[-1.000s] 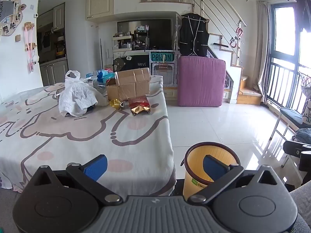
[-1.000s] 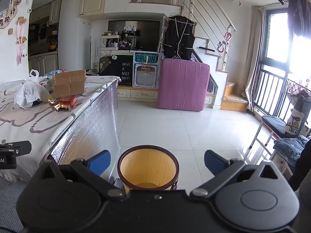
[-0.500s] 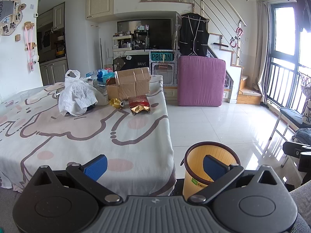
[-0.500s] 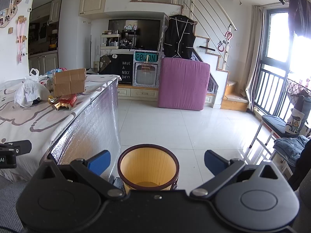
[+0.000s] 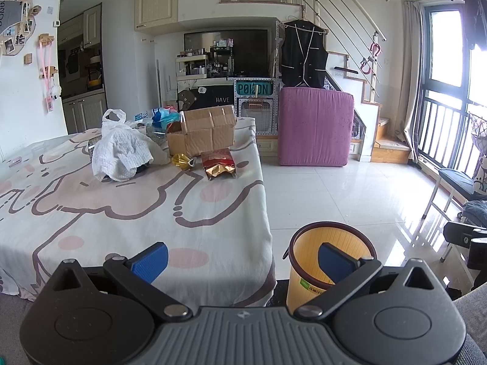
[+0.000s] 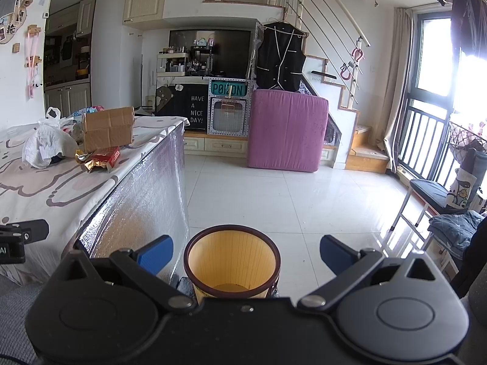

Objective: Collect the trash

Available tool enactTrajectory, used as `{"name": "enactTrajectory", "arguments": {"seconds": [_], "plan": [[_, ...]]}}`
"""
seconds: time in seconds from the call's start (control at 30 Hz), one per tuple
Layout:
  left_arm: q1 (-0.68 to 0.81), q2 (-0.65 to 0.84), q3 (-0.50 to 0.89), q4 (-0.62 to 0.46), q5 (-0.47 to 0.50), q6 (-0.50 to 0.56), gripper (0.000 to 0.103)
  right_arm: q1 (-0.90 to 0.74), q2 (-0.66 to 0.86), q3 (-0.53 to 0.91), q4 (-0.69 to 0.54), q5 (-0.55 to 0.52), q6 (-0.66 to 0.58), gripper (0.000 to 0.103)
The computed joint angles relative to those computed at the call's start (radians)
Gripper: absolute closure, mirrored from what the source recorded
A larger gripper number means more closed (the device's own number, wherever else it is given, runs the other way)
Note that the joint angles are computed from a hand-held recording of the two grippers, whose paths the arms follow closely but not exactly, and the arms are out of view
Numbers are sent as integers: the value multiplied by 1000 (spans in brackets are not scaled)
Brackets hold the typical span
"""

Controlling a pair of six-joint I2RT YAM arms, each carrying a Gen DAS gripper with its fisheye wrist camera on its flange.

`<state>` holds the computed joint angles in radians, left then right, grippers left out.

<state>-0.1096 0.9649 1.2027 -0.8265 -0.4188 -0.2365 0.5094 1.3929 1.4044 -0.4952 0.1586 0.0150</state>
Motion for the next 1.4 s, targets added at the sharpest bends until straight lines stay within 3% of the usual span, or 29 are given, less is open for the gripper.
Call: {"name": "enactTrajectory", "arguments": {"seconds": [1.4], "plan": [[-5,-9,-35,24,-6,-2,0,-25,-14,-35,18,-24,-6,0]]}}
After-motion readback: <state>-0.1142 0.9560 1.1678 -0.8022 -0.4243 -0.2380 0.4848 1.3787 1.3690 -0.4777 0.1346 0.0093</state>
